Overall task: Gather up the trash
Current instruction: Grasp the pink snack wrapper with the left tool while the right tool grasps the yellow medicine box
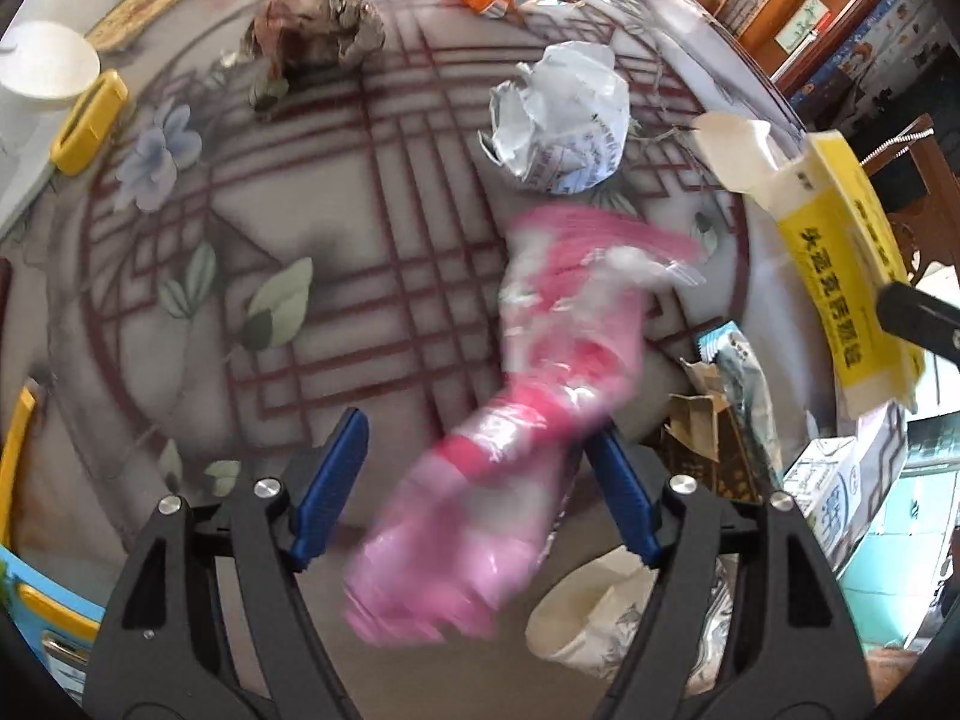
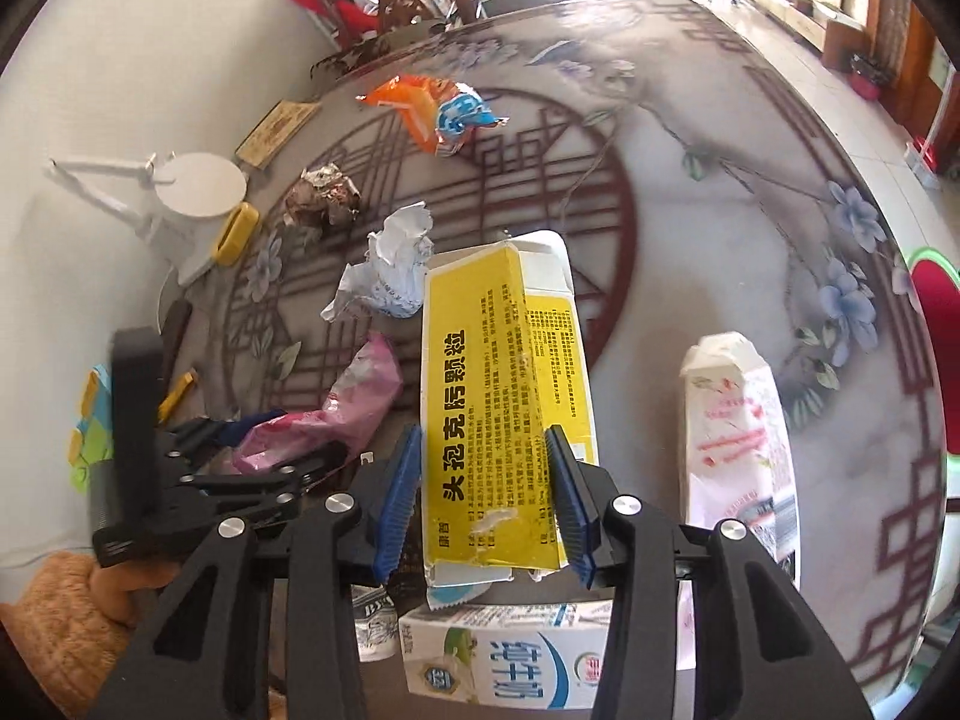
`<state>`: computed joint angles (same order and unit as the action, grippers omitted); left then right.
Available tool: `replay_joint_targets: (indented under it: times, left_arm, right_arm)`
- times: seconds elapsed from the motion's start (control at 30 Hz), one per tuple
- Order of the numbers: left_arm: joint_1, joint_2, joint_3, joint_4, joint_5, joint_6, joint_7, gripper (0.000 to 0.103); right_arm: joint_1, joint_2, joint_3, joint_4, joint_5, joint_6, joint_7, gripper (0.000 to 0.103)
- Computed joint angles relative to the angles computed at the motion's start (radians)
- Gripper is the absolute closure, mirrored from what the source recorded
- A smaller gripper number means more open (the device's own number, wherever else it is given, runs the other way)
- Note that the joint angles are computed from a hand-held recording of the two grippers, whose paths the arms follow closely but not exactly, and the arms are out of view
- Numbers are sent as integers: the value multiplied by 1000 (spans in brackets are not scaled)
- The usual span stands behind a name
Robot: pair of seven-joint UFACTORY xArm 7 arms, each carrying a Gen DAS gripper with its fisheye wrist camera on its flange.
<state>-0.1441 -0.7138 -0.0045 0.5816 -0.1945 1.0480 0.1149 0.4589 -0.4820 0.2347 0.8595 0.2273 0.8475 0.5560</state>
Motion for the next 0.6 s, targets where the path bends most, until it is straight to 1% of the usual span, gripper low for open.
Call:
replay_joint_targets:
  times: [0.17, 0.27, 0.3, 0.33, 0.4, 0.5, 0.57, 0.6]
  left_arm:
    - [1, -6, -7, -2, -1, -11, -26, 45]
    - [0, -15, -3, -1, 0, -11, -29, 55]
    - [-1, -16, -2, 2, 0, -9, -29, 68]
    - [1, -16, -3, 5, 2, -7, -32, 77]
    - [5, -28, 5, 4, 4, 0, -30, 83]
    - [6, -27, 9, 4, 4, 2, -24, 83]
    - [12, -30, 3, 4, 12, 0, -27, 81]
    - [13, -31, 1, 6, 16, -2, -29, 73]
  right_arm:
    - [7, -3, -9, -5, 27, -5, 3, 62]
    - [8, 0, -8, 0, 25, -8, -5, 62]
    - [9, 1, -7, 2, 24, -8, -8, 62]
    - [10, 4, -7, 4, 24, -7, -10, 62]
    - [13, 9, -6, 3, 28, -4, -13, 62]
    - [15, 26, -5, 2, 33, 15, -12, 61]
    - [17, 28, -5, -4, 39, 22, -9, 59]
    - [18, 30, -5, -5, 41, 25, -9, 58]
